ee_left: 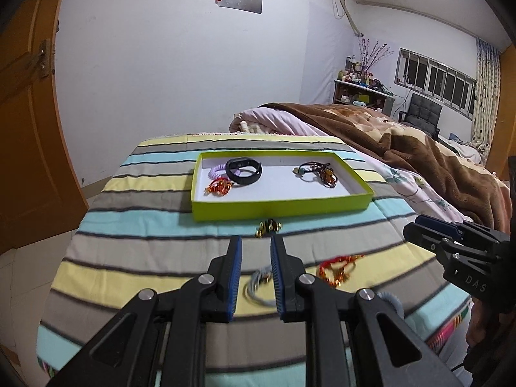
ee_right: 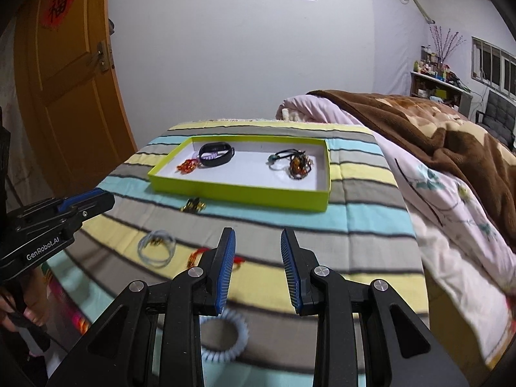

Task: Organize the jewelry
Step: 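Withdraw both open tools from the box toward the remaining jewelry, then grasp the grey charm hair tie with the left tool while the right tool grasps the red beaded bracelet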

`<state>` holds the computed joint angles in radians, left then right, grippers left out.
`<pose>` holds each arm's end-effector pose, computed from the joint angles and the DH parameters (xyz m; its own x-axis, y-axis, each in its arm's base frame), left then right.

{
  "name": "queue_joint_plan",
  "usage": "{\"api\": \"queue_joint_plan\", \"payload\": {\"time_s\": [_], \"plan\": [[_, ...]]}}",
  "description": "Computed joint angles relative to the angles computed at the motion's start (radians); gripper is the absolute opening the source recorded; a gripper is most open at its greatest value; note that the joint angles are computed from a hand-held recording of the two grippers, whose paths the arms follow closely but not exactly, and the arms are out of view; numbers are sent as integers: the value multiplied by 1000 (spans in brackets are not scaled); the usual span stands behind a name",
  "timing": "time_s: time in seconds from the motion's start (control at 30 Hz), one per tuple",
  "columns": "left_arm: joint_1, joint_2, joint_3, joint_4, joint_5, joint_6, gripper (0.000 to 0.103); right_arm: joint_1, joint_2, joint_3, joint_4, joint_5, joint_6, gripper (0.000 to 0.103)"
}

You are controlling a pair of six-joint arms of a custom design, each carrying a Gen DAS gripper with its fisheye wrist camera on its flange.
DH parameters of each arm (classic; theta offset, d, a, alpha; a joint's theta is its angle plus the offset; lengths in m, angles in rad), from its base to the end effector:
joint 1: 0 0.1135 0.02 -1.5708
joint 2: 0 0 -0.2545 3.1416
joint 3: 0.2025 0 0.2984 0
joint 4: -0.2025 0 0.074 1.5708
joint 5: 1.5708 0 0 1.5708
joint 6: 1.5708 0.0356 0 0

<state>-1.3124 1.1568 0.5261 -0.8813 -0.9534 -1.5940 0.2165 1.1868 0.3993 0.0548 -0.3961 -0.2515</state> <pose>0.0778 -0.1808 0.1281 -0.5414 -0.2166 -0.8124 -0.2677 0.9604 -0.0776 0.2440 0.0677 0.1132 -0.5137 -0.3480 -0.7842 -0.6258 0.7773 0.0650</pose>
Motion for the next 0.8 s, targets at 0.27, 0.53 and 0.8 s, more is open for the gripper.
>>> {"api": "queue_joint_plan", "payload": {"time_s": [0.27,0.53,0.8], "plan": [[-164,137,72,-192,8,-305,19,-31,-210,-119,-99,-32,-35,30],[-211,185,91,-221,24,-387,19,-62,-254,-149,-140,-56,-64,30],[-201,187,86,-191,31,-358,19,-77,-242,-150,-140,-63,-70,30]]}}
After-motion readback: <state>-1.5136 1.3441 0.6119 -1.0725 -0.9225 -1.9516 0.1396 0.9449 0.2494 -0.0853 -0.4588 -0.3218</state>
